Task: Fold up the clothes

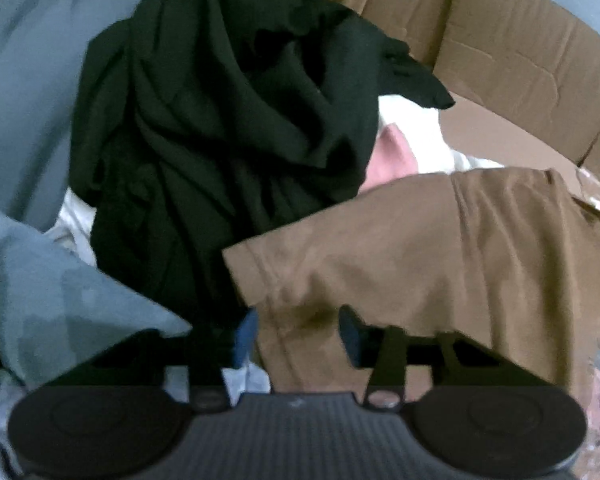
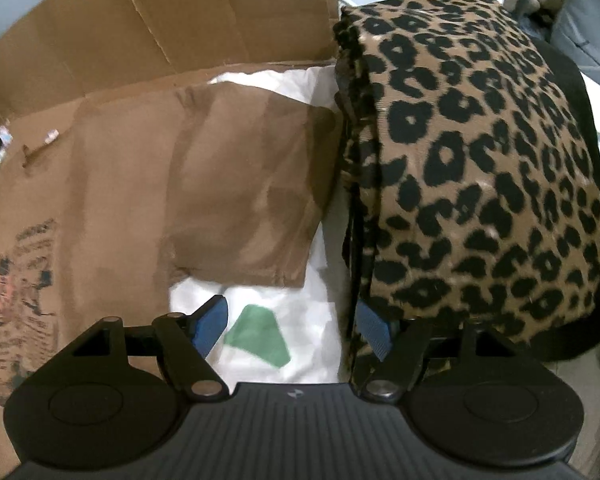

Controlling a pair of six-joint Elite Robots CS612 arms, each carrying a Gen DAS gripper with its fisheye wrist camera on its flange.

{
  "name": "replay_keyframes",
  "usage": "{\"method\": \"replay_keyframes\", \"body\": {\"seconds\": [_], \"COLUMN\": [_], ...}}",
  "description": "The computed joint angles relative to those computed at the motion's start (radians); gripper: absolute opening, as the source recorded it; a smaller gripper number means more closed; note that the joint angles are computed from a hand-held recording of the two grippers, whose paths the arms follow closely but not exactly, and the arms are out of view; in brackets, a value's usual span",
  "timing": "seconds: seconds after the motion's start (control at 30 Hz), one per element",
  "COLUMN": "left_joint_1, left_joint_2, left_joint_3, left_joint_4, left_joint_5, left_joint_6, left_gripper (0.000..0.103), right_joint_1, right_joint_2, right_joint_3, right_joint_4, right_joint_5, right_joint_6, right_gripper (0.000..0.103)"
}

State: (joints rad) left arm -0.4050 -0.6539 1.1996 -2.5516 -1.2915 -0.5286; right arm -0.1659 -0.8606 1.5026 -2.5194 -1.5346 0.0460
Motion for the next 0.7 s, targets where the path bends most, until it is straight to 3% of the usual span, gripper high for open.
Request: {"method": "replay_keyframes", "body": {"seconds": [0.07, 0.2, 0.3, 0.43, 0.47, 0.53, 0.57, 0.6, 0.7], "left_joint_1": [-0.003, -0.014, -0.006, 0.011, 0.015, 0.023, 0.027, 0.032, 0.039], "left_joint_2": [0.003, 0.000, -0.005, -0.031, -0.038, -0.053, -0.059, -0.064, -0.068], "left_joint_3": [0.003, 0.010, 0.011, 0.042, 0.051, 0.072, 0.082, 0.091, 0.092], "left_joint_4": [0.002, 0.000, 0.002, -0.047, -0.058, -0.088, -0.108, -0.128, -0.104], "left_joint_5": [0.027, 0.132, 0.147, 0.083, 0.063, 0.024, 0.001, -0.035, -0.102], "left_joint_6": [-0.006, -0.003, -0.024, -0.042, -0.047, -0.036, -0.030, -0.027, -0.008], "left_gripper": [0.000, 0.000, 0.000, 0.002, 0.006, 0.022, 0.036, 0.041, 0.041], "right_joint_1": [0.005, 0.007, 0.016, 0.014, 0.011, 0.007, 0.006, 0.006, 0.004], "right_joint_2": [0.018, 0.039, 0.046, 0.039, 0.035, 0.029, 0.027, 0.026, 0.023], "right_joint_3": [-0.017, -0.045, -0.058, -0.054, -0.051, -0.046, -0.045, -0.044, -0.042], "right_joint_4": [-0.003, 0.027, 0.050, 0.058, 0.057, 0.058, 0.060, 0.063, 0.068], "right_joint_5": [-0.032, -0.052, -0.083, -0.073, -0.062, -0.046, -0.043, -0.044, -0.038], "right_joint_6": [-0.003, 0.033, 0.004, 0.033, 0.042, 0.051, 0.052, 0.054, 0.063], "right_gripper": [0.076, 0.076, 0.076, 0.076, 0.076, 0.075, 0.075, 0.075, 0.075]}}
